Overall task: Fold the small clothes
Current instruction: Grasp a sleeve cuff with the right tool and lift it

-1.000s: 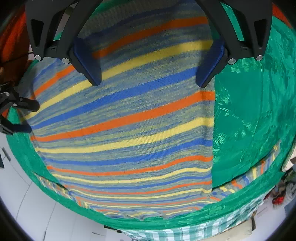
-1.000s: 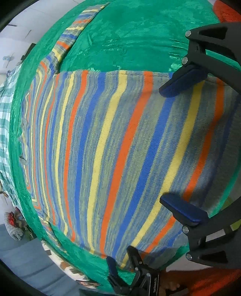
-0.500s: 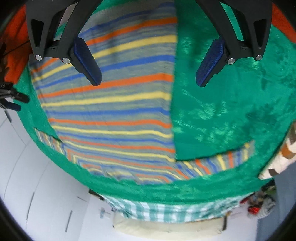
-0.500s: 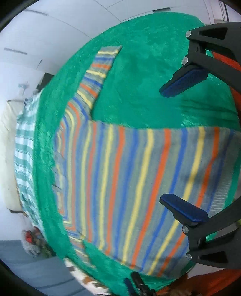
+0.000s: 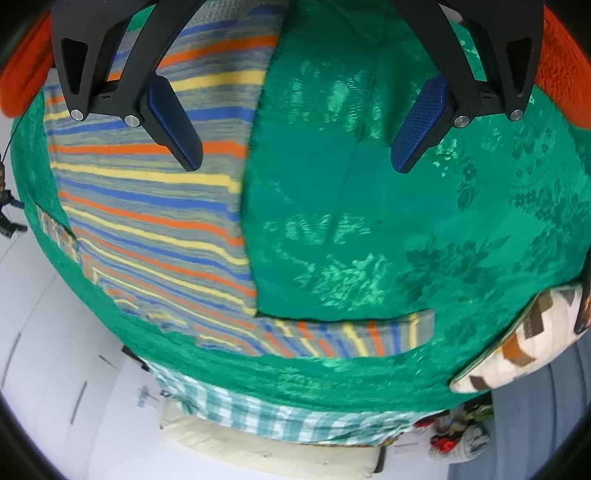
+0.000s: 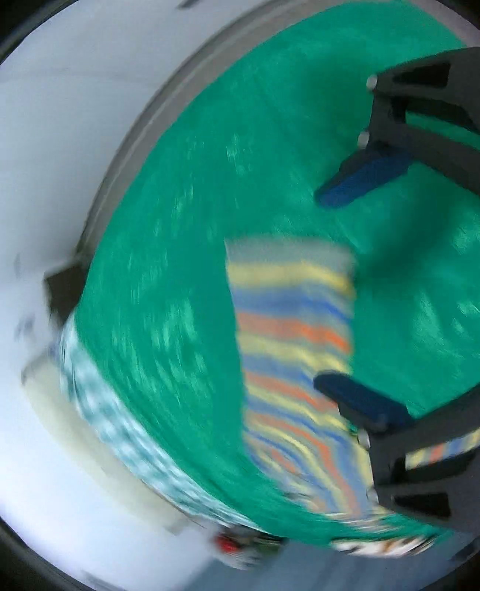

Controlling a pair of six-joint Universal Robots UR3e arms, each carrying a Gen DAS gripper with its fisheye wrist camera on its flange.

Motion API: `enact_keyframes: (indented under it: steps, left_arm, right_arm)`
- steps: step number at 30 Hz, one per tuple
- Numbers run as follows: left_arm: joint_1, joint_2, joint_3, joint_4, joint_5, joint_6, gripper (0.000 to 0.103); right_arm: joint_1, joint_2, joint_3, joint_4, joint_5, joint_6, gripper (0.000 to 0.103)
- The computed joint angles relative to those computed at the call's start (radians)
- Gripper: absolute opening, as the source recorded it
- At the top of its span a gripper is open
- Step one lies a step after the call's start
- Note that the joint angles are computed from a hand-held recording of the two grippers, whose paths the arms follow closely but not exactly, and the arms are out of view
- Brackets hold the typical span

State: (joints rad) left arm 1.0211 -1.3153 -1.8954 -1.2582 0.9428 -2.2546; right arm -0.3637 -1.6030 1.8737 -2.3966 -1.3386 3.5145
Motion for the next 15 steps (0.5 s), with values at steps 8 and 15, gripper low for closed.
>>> enact_keyframes:
  steps: [8,15]
  left_arm:
    - [-0.038,-0.043,-0.025,0.1,0.09,-0.05,0.102]
    - [-0.094,-0.056,-0.05,0.19,0.163,-0.079,0.102]
  right_arm:
    - [-0.046,0.217,-0.064,-0.067,0.079,0.038,0.058]
    - [-0.034,0.253,-0.062,-0.108,0.072,0.004,0.002]
